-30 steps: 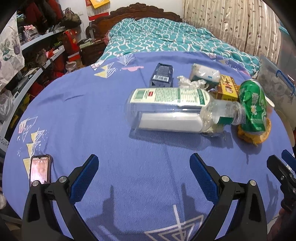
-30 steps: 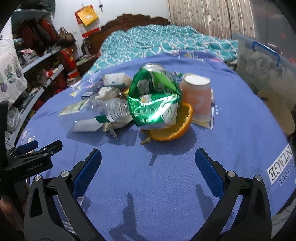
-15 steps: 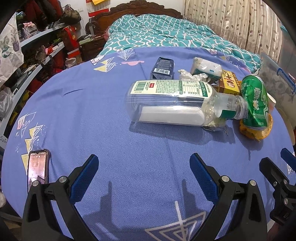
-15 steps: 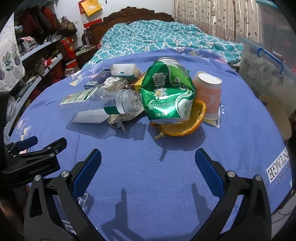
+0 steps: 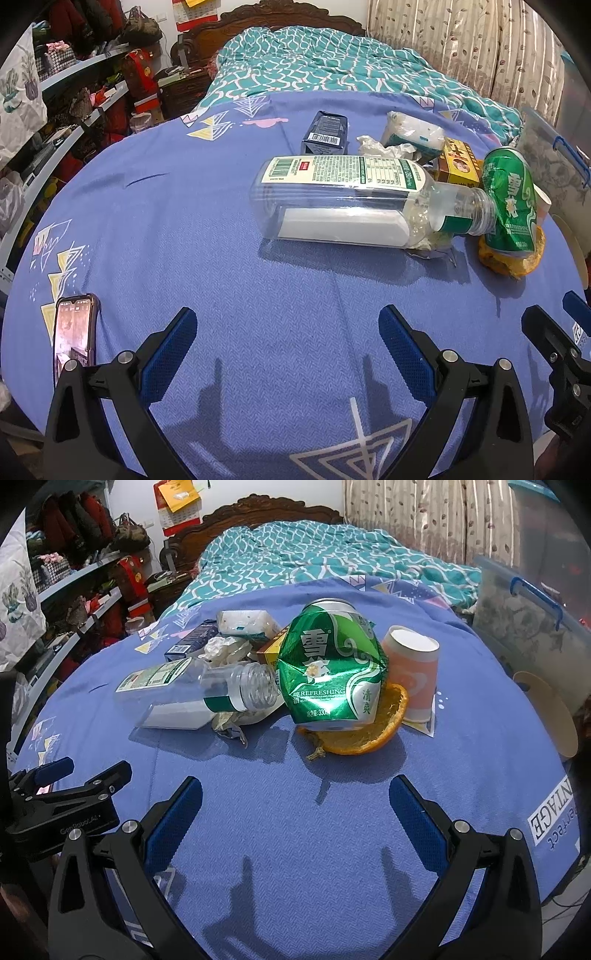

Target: Collect trash

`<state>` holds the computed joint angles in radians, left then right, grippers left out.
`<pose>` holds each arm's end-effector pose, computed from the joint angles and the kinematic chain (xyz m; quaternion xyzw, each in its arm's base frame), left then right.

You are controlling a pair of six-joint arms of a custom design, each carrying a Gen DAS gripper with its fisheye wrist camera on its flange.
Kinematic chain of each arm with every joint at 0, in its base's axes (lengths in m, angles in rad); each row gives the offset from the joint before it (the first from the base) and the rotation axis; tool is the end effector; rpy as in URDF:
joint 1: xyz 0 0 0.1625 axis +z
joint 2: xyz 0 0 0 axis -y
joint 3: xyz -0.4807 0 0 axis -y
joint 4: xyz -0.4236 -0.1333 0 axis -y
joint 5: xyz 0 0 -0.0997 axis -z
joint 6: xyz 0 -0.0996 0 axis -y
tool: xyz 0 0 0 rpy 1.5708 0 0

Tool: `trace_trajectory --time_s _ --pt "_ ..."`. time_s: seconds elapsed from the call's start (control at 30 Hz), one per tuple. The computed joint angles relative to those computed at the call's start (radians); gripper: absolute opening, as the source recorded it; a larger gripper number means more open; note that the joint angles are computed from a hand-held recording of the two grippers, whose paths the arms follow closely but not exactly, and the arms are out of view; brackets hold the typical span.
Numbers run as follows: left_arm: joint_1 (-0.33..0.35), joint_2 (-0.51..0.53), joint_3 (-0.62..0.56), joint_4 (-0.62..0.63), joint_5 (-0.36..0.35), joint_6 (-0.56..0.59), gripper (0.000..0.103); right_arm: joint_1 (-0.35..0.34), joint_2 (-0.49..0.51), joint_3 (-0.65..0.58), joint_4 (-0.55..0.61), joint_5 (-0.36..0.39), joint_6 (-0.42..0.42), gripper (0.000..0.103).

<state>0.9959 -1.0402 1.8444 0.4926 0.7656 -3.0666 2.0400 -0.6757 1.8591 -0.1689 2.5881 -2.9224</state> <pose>-0.0779 -0.4974 0.1786 0.2403 0.8808 -0.2178 0.3450 0.2595 -0.4045 -0.0262 -0.0280 -0.8500 0.3838 0.3599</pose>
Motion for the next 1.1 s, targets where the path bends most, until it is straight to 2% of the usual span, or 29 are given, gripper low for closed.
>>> trace_trajectory --time_s 0.23,0.53,0.83,1.1 --pt "0.002 0.000 0.000 -0.001 0.002 0.002 0.094 0.004 0.003 -0.005 0.008 0.018 0.002 0.100" --pt "0.004 -0.004 0.004 -0.004 0.001 0.001 0.094 0.002 0.016 -0.022 0.028 0.003 -0.001 0.100" --pt "0.046 -0.026 0.000 -0.003 -0.002 -0.006 0.094 0.014 0.078 -0.106 0.103 -0.032 -0.037 0.100" --pt "0.069 -0.040 -0.006 0.010 0.007 -0.012 0.094 0.015 0.117 -0.157 0.159 -0.038 -0.029 0.100"
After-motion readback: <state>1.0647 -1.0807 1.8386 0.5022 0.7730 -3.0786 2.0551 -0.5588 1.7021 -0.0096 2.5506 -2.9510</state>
